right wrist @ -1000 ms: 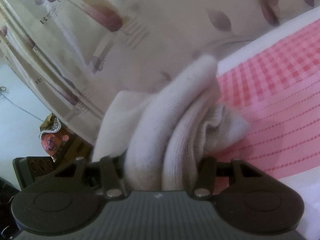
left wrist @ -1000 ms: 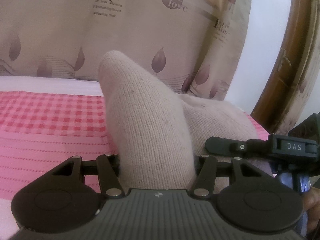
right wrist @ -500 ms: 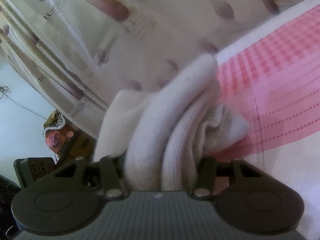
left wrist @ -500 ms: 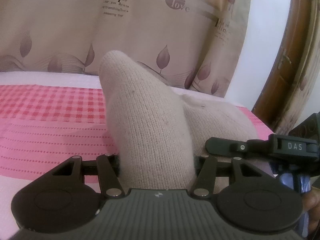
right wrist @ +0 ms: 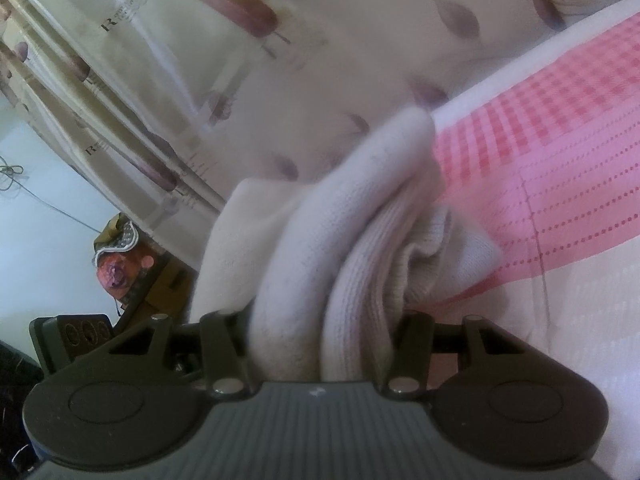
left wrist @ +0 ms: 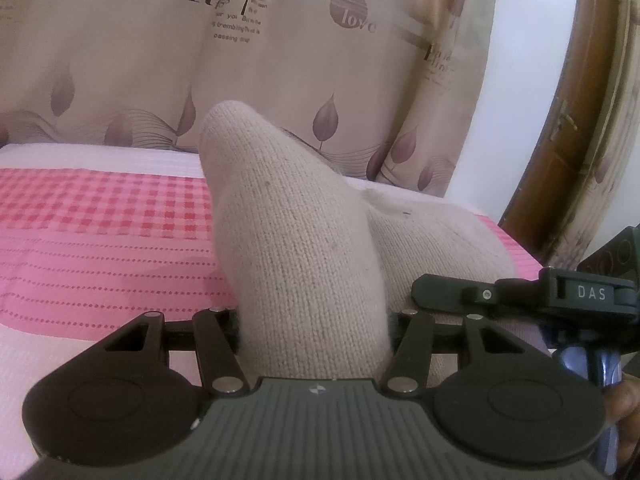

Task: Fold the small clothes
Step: 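Hold the sweater bundle clamped between both closed grippers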

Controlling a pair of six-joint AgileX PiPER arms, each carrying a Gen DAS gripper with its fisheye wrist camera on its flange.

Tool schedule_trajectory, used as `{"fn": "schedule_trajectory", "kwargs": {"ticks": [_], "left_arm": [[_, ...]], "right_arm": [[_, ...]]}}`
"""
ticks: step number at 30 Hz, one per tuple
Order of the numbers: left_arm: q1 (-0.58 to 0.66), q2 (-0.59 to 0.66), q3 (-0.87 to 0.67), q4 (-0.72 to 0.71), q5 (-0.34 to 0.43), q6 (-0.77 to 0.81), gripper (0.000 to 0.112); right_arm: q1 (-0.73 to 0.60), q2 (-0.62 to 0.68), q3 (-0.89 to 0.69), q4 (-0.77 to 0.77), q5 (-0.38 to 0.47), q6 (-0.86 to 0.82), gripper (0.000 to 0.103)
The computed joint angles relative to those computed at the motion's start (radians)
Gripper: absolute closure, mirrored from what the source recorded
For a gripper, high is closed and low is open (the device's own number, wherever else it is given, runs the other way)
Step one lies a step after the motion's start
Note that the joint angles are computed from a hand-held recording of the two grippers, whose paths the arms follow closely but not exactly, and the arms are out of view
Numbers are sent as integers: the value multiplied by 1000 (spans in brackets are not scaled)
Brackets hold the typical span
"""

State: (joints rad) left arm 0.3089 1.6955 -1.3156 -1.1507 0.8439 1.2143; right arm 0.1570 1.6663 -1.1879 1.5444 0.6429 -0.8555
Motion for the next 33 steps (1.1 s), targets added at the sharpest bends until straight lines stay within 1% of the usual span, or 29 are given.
{"fn": "schedule_trajectory", "kwargs": {"ticks": [11,22,33], "left_arm": [[26,-52,52,-2,19,23,58],[34,-93,103,-13,20,41,58],[65,-137,130,-16,48,55,58]], "right_arm": [[15,-37,40,20,-13,-19,52],[21,-61,65,24,-21,-29,52],[25,-90,81,20,-17,-37,52]]}}
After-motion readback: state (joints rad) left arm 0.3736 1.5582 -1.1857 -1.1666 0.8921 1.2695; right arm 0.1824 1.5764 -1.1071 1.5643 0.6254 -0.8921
